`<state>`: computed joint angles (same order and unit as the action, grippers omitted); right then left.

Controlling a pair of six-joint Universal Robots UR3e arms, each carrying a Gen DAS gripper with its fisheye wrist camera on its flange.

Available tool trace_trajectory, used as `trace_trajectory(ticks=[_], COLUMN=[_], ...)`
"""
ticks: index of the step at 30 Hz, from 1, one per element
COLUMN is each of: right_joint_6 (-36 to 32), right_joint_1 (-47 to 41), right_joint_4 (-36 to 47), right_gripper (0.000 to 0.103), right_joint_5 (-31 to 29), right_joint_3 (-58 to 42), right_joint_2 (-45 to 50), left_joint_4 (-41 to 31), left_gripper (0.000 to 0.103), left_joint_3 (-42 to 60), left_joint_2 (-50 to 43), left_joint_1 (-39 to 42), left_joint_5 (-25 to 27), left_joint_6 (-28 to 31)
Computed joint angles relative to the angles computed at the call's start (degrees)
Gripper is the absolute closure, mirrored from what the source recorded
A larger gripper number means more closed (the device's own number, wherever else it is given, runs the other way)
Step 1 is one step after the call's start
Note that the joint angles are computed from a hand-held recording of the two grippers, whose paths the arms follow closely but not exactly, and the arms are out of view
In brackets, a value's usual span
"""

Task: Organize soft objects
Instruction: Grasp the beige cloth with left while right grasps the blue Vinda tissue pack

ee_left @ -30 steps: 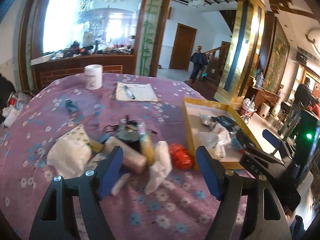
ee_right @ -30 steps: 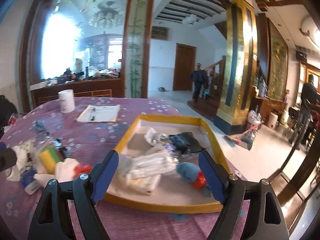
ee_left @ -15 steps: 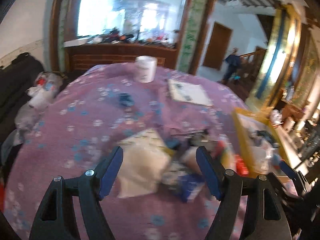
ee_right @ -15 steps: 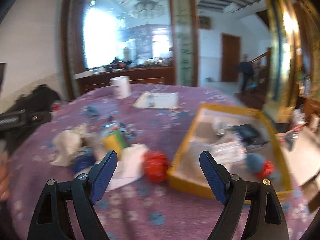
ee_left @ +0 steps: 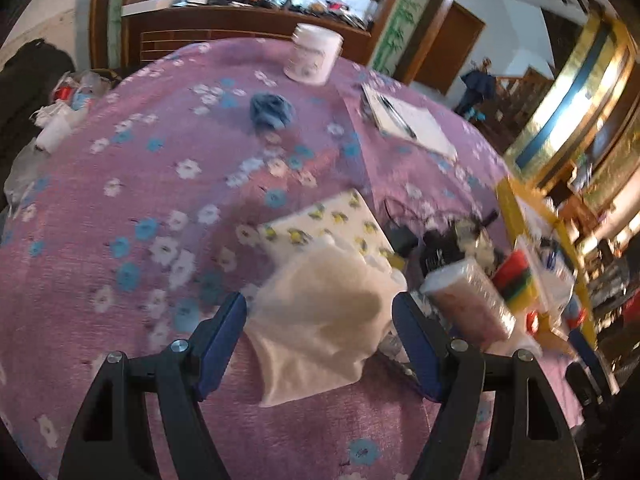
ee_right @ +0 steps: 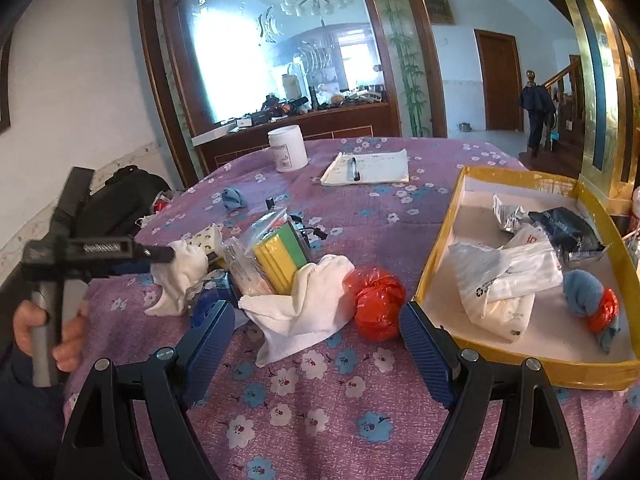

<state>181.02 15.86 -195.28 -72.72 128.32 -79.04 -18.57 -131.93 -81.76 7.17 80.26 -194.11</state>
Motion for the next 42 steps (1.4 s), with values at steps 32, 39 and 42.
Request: trace_trajectory(ticks=[32,39,42], right_joint_6=[-7.82,-7.91,-7.12], right_joint_1=[17.13,17.35,16.43], right_joint_4=[38.72,35.80,29.01], right_gripper=[0.022,0.043,0.044], right_joint_5=[-5.34,-6.18,-3.65], right_joint_3=[-47.11,-46.08,-39.59], right_joint_2=[24.78,26.98,23.22], left_joint_4=[10.06,9.08,9.92], left_gripper=[0.089,0.089,0.089], left_joint_3=[-13.24,-14.31,-13.70], left_joint_2=[18.92,20.25,18.61], left_joint_1=[11.05,13.56,12.36], left_joint_5=[-9.17,-13.58,-12.35], left_joint_6=[-0.89,0.48,0.26])
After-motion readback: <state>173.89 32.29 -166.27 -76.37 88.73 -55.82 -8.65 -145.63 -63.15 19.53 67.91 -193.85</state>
